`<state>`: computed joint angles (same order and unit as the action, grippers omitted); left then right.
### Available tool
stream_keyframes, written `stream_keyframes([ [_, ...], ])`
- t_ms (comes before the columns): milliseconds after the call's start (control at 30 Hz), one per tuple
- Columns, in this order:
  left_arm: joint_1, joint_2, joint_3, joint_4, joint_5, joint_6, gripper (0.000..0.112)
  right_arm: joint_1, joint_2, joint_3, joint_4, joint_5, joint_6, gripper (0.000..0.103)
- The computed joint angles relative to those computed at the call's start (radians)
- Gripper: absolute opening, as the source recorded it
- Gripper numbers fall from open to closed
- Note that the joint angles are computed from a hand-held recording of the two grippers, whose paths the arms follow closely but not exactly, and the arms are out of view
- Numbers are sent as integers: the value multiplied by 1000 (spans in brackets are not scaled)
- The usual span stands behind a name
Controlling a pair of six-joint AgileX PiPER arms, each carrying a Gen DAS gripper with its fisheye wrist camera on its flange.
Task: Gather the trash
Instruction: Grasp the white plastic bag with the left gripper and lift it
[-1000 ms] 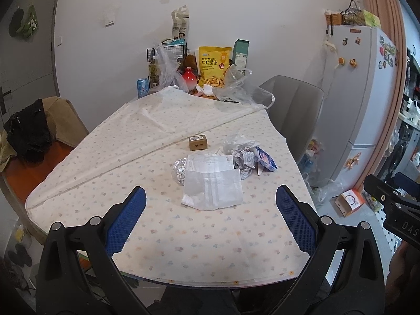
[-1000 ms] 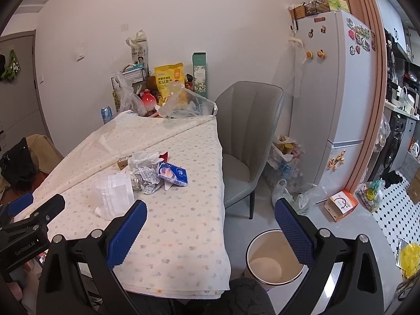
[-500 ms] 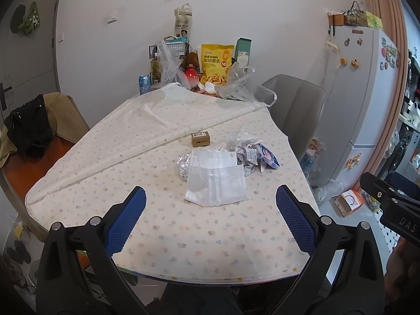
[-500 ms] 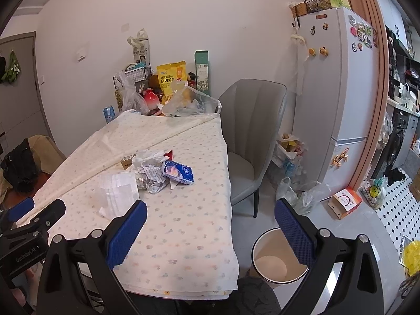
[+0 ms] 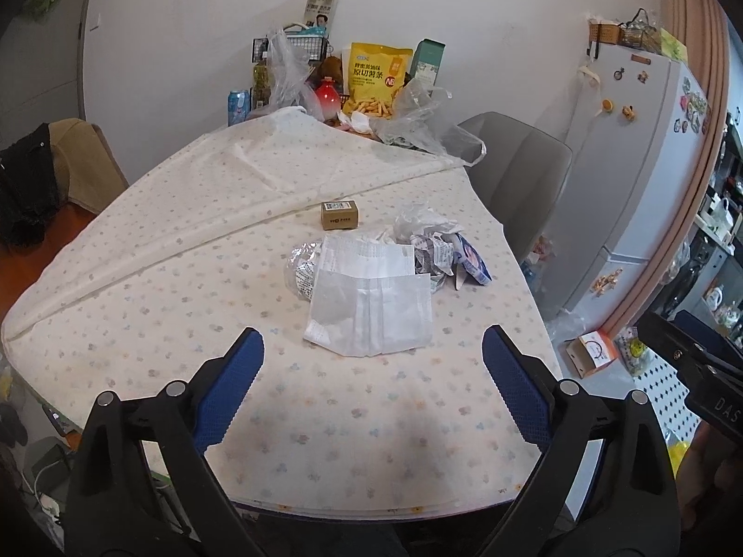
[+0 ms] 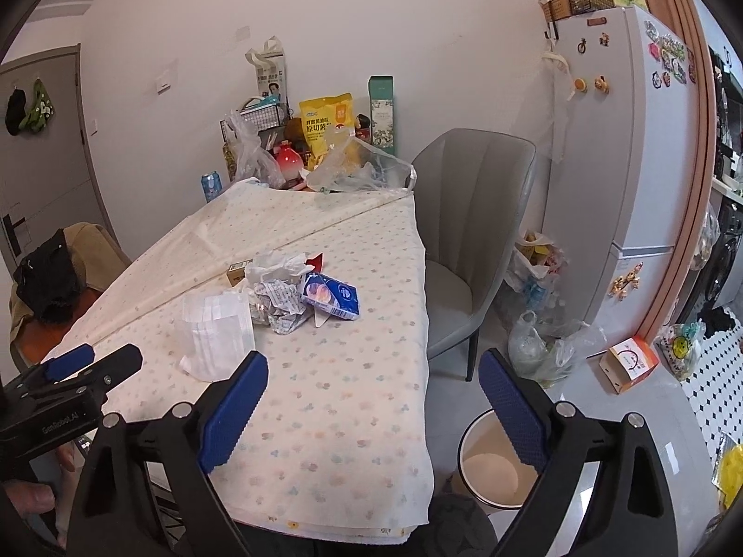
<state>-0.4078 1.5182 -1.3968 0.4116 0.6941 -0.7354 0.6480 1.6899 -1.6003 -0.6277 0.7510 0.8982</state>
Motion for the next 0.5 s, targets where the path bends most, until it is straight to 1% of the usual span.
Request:
stream_keyframes([
  [100,34,62,-47,-71,-8,64,90,-31,25,-21,68,-16,-62,89],
  [233,87,151,-119,-200,-14,169,88,-71,60,-55,155,-28,-148,89],
  [367,116,228,-180,-226,-7,188,88,-102,102,-98,232,-33,-238,89],
  [500,154,282,-218,-280,-19,205,88,-119,145,-139,286,-31,-305,89],
])
